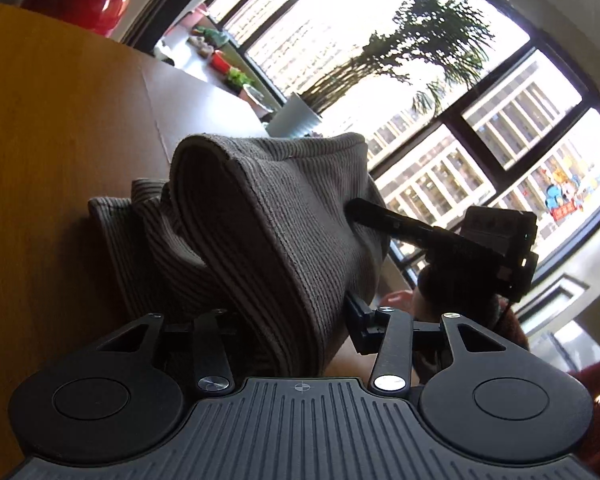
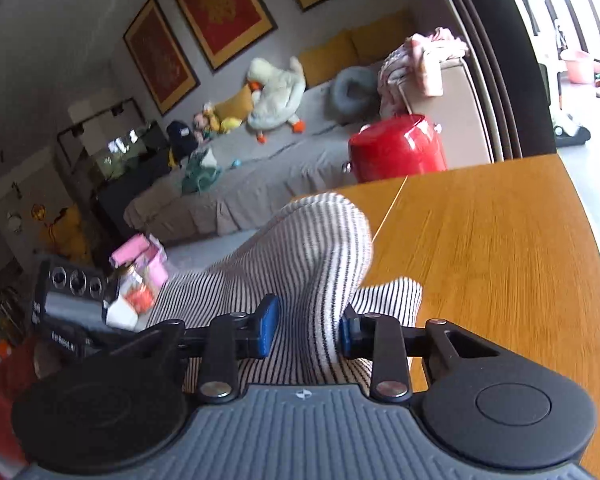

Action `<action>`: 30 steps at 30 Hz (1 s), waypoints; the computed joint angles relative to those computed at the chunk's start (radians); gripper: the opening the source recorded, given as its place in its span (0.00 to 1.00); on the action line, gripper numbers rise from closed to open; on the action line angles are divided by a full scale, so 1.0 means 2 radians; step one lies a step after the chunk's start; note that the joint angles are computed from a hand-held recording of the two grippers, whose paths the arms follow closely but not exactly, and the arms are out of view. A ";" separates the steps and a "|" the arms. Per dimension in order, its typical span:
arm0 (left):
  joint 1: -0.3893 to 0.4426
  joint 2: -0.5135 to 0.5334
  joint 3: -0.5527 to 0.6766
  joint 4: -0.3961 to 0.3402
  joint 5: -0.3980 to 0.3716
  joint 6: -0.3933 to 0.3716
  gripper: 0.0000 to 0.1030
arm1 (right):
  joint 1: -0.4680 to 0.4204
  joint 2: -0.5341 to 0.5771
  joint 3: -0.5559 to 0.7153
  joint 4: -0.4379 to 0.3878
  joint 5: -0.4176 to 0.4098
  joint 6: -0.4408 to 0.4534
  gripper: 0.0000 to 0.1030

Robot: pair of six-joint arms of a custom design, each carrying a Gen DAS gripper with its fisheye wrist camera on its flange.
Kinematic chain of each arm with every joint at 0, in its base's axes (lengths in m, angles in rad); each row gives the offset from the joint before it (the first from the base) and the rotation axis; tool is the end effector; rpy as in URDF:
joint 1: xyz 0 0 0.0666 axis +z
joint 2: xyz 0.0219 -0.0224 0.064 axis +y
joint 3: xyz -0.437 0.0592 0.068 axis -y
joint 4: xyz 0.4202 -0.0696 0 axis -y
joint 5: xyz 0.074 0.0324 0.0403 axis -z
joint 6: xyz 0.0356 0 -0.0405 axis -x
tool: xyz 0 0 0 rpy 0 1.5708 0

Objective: Fold clothes

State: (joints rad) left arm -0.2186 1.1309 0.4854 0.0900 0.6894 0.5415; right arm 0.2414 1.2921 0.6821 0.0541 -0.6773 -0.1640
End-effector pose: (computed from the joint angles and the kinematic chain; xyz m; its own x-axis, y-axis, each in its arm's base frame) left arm 0.3065 -0.0917 0.2485 -0.7993 -0.2298 -0.5552 0.3301 0.6040 -0.7254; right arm 0.3810 0.1164 0.2749 -0.6203 -0.0217 -0.7840 -0.6101 0.6416 0.4650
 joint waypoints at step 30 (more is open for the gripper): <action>-0.042 0.049 0.079 -0.061 -0.278 -0.279 0.55 | -0.009 -0.049 -0.033 -0.056 0.043 -0.048 0.65</action>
State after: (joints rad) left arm -0.3030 1.2298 0.6428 -0.0318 0.1341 -0.0169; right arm 0.2240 1.1941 0.6152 -0.0577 -0.5919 -0.2595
